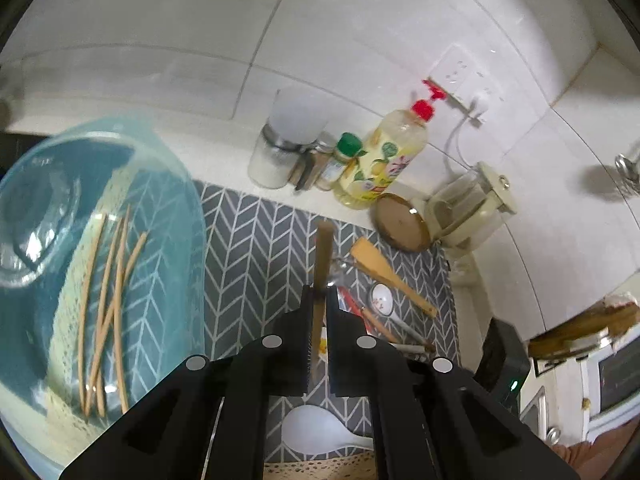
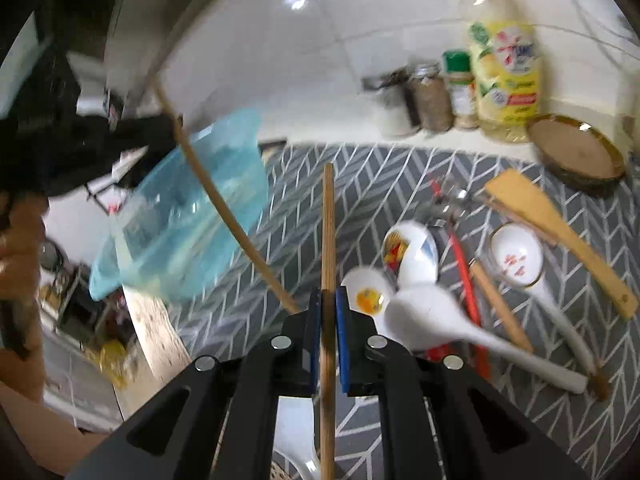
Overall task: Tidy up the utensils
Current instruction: 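Carry the chopsticks into the blue basin and open both tools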
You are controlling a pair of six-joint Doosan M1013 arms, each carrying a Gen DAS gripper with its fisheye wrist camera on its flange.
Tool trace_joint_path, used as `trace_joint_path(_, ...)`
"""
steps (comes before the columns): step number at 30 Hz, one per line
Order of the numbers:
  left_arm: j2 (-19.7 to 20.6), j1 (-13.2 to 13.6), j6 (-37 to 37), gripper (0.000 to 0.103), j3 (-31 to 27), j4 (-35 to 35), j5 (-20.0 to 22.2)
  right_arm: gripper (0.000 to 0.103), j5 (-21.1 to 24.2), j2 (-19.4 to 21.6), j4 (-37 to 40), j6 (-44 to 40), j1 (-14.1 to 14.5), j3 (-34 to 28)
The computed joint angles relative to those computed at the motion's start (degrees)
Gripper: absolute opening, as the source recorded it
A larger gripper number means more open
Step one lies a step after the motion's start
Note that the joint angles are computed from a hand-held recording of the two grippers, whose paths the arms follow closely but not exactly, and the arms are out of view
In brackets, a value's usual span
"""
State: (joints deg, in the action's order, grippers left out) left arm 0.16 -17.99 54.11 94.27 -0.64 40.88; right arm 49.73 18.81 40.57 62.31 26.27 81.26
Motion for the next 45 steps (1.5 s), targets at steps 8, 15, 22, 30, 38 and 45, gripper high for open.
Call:
trace_joint_path(8,0.9,0.2,5.2,0.007,-1.8,-2.3,1.4,0.008,-4.7,-1.3,1.8,2.1,-0.6,0.3)
trace_joint_path(15,3.9,1.2,18.4,0.007,-6.6,-8.6,9.6,0.008,-8.1,-2.2,1.6,3.2,-1.4,0.6)
trace_joint_path(22,13.4,2.2,19.2,0.007,-11.0,-9.3,13.4,0.008,-10.2,-3.4,0.6,5.5,-2.4,2.4)
trace_joint_path(30,17.6,1.2,12.8,0.013,-12.2,-3.9,15.5,0.008,-12.2,-4.6,-1.1,8.9,-3.8,4.7)
trace_joint_path(38,21.5,-0.9,8.6,0.037,-15.5,5.6,19.4,0.008,-12.6,-4.8,-1.8,9.5,-4.5,5.2)
trace_joint_path(45,21.3,-0.1,6.9,0.007,-14.6,3.2,17.5,0.008,-13.4,-5.2,-2.8,10.6,-4.1,5.3)
